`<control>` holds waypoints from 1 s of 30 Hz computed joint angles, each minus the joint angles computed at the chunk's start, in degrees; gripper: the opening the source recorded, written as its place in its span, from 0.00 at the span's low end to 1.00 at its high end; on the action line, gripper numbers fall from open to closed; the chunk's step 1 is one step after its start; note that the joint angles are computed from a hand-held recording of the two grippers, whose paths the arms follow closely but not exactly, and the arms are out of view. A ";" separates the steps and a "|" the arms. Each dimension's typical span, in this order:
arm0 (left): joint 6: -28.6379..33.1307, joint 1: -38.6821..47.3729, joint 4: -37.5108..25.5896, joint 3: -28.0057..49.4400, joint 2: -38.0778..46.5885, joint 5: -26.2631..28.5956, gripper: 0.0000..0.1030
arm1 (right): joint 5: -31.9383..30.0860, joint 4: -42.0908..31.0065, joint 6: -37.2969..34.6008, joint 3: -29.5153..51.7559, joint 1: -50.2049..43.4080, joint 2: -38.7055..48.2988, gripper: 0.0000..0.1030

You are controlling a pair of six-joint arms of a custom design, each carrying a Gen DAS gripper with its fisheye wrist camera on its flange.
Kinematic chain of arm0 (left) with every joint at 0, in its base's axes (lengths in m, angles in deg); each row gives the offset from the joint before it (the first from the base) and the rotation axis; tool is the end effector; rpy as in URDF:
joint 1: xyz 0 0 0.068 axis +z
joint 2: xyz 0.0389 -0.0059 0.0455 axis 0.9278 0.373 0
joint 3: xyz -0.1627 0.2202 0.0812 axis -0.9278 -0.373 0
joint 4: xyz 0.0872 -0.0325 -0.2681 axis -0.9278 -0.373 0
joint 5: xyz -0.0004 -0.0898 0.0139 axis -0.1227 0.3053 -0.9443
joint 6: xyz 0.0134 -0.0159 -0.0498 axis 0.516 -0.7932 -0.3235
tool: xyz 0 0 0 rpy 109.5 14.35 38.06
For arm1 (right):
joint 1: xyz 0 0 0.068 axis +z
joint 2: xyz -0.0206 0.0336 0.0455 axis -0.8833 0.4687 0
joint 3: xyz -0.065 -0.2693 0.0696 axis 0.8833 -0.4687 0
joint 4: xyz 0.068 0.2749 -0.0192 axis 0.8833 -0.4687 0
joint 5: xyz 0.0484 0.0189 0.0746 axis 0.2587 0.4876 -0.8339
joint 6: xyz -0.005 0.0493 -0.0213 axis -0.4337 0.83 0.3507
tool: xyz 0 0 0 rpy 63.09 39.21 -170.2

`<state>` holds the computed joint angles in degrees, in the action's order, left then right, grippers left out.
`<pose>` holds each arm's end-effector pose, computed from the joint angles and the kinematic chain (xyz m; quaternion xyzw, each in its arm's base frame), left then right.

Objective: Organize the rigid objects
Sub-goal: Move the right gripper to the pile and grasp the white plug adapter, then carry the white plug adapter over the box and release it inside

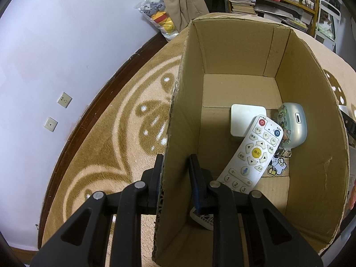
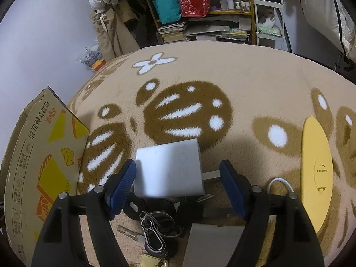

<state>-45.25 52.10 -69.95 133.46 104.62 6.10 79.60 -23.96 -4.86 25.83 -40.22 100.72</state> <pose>0.3890 -0.1087 0.0497 0.3362 0.9055 0.0594 0.2518 0.2248 0.0715 -0.0016 0.4330 0.8425 -0.0228 0.3197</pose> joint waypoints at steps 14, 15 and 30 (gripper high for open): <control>0.09 -0.10 0.09 -0.29 -0.22 -0.14 0.21 | 2.15 -8.37 -0.31 5.55 1.17 2.59 0.87; 0.18 -0.09 0.14 -0.32 -0.24 -0.15 0.21 | 2.36 -9.70 -0.31 6.12 1.45 2.72 0.86; 0.13 -0.05 0.11 -0.32 -0.21 -0.10 0.21 | 5.98 -16.95 2.20 8.65 4.24 2.54 0.80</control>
<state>-45.12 52.06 -69.83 133.15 104.42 6.00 85.58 -40.92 -2.66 34.48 -35.98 103.26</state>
